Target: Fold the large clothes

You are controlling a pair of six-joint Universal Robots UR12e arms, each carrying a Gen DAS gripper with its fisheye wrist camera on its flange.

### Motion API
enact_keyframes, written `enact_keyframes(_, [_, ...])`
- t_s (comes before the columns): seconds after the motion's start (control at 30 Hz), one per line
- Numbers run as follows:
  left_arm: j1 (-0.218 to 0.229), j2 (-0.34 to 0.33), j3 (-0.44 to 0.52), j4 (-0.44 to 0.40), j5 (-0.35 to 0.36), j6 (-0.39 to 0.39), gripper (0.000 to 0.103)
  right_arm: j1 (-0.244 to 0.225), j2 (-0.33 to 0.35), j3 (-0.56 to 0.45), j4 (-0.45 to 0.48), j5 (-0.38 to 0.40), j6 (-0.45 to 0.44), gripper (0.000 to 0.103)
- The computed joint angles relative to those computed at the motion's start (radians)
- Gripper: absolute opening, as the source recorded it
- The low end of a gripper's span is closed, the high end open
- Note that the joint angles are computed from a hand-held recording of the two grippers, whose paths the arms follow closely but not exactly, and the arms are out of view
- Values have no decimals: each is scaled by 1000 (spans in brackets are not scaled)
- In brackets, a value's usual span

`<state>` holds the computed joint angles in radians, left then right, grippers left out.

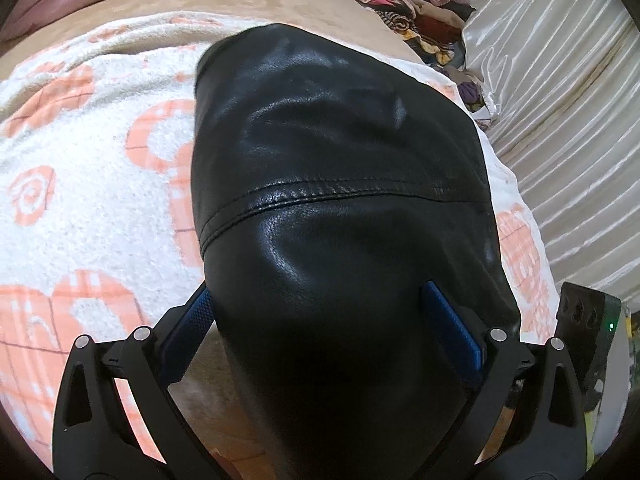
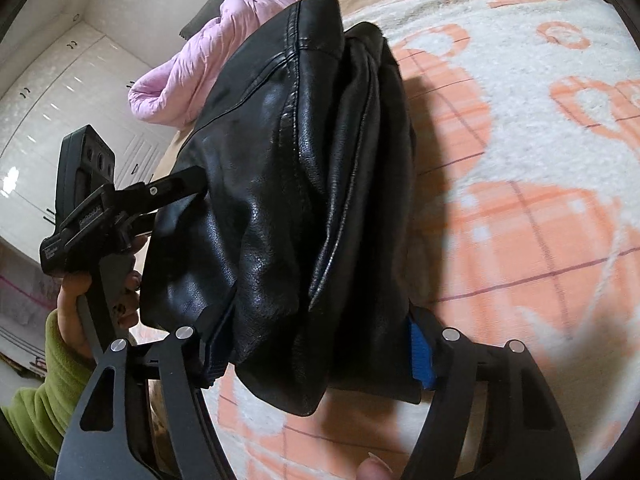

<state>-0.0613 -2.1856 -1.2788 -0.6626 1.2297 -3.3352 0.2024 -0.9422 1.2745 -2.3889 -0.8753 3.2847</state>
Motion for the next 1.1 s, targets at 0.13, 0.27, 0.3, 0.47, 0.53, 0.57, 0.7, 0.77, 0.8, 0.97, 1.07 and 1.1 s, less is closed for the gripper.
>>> enact_keyframes(0.13, [3, 9, -14, 13, 32, 20, 93, 16, 2, 2, -27, -13, 18, 68])
enact_keyframes(0.27, [5, 10, -18, 16, 27, 31, 93, 18, -3, 16, -66, -27, 42, 68])
enact_keyframes(0.3, [2, 10, -18, 19, 33, 36, 93, 15, -5, 22, -71, -26, 50, 69])
enact_keyframes(0.47, [-2, 10, -20, 32, 40, 40, 93, 21, -28, 11, -36, -115, 10, 87])
enact_keyframes(0.53, [-2, 11, -23, 39, 41, 40, 93, 15, -35, 6, -96, -135, 29, 89])
enact_keyframes(0.57, [-6, 9, -20, 40, 45, 38, 93, 14, -32, -3, -129, -153, 47, 90])
enact_keyframes(0.7, [-12, 9, -21, 45, 60, 35, 93, 23, 24, -128, -139, -222, 84, 91])
enact_keyframes(0.77, [-15, 8, -21, 46, 66, 35, 93, 34, 76, -231, -89, -237, 73, 91])
enact_keyframes(0.8, [-16, 9, -21, 47, 69, 34, 93, 44, 110, -299, -49, -267, 63, 89])
enact_keyframes(0.97, [-22, 6, -14, 42, 78, 34, 93, 75, 240, -533, 149, -352, 15, 68])
enact_keyframes(1.07, [-20, 5, -14, 46, 74, 36, 93, 76, 234, -505, 118, -384, -41, 18])
enact_keyframes(1.1, [-19, 5, -16, 52, 69, 35, 93, 71, 236, -504, 117, -370, -37, 17])
